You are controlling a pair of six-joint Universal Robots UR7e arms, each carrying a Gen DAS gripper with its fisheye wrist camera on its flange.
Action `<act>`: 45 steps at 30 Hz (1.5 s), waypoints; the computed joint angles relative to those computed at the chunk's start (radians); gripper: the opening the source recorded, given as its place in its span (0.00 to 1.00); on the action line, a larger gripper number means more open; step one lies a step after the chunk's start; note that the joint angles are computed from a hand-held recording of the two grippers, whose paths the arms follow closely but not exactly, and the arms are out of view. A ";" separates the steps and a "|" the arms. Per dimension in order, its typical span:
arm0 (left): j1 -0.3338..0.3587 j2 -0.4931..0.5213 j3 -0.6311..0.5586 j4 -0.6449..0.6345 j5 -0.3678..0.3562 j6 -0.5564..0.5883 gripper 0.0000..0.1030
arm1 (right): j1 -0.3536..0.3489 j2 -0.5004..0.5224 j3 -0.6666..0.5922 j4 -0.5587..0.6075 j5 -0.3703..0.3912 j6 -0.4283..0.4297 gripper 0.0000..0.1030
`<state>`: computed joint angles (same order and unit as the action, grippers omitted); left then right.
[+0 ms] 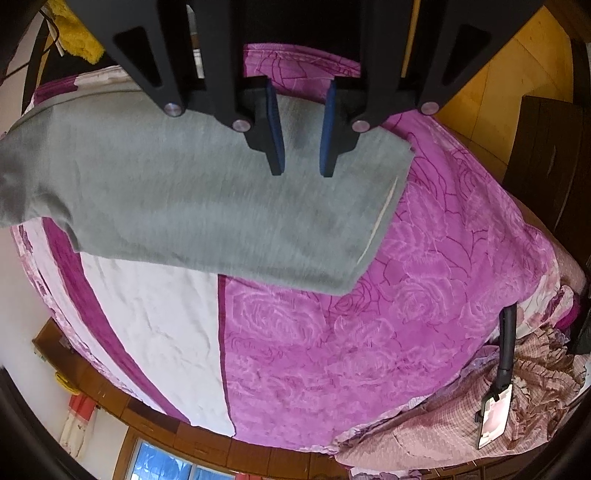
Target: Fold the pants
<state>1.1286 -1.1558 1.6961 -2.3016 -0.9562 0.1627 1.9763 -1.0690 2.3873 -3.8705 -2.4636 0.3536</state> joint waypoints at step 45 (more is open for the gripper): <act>-0.005 -0.009 -0.021 0.085 -0.192 -0.002 0.23 | -0.026 0.273 -0.407 0.597 0.460 -0.140 0.32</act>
